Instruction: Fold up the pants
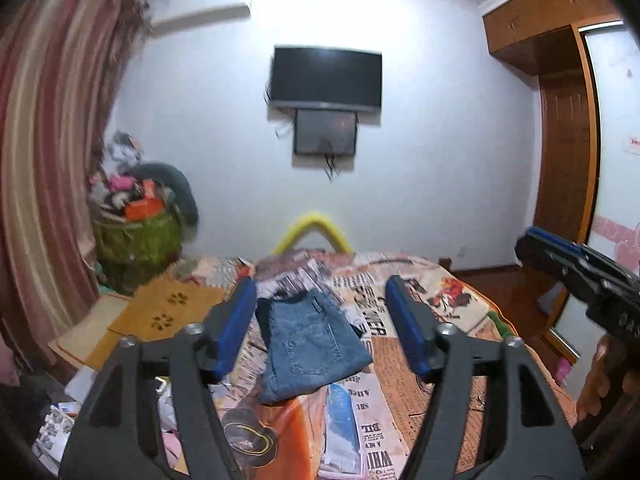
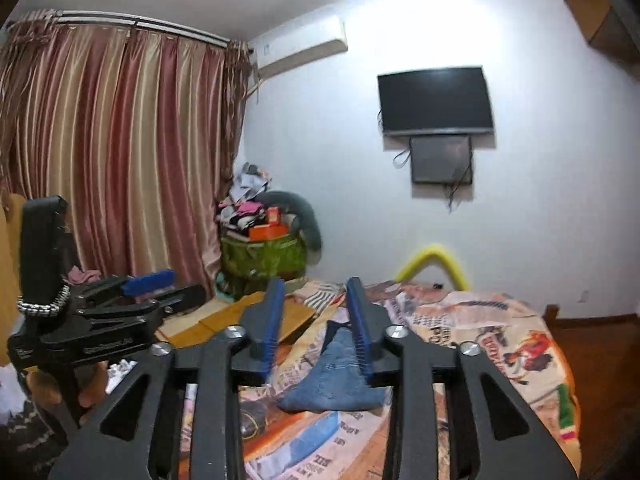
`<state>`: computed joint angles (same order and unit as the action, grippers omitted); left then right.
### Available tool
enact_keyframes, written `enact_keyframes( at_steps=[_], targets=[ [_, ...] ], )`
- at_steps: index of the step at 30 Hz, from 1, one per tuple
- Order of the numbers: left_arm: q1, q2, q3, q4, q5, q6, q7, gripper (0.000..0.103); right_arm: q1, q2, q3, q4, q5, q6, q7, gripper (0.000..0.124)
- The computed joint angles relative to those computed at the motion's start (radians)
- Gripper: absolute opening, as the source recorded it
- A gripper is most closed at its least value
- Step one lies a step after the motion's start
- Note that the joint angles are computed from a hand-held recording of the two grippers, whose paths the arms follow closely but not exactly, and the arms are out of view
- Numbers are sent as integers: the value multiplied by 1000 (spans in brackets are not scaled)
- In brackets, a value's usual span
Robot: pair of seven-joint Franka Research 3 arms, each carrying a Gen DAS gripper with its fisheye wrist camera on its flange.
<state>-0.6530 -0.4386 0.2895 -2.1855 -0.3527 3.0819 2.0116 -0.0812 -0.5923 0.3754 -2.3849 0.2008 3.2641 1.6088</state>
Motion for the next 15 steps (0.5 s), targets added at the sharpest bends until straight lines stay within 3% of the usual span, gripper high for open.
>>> enact_keyframes(
  at_steps=[2,4,6,10,15],
  targets=[
    [39,-43,-39,-57,23,30,-22,73,-59,-60,62,-47,17,15,39,58],
    [62,-81,-60,-101,52,42,-58,85,-92,-99,98,-77,33,19,71,76],
    [79,-108,-72,-135,67,62,-102,101,-129,-119,128,-88,43,20,101,85],
    [121,-134,-97,-171,117,78,-169,103,-185,-152,167,-95,38,-14,155,103],
    [129,-157,-90,-192,180,64,-225,103,-232,-192,199,-105,1,-55,227,103]
  ],
)
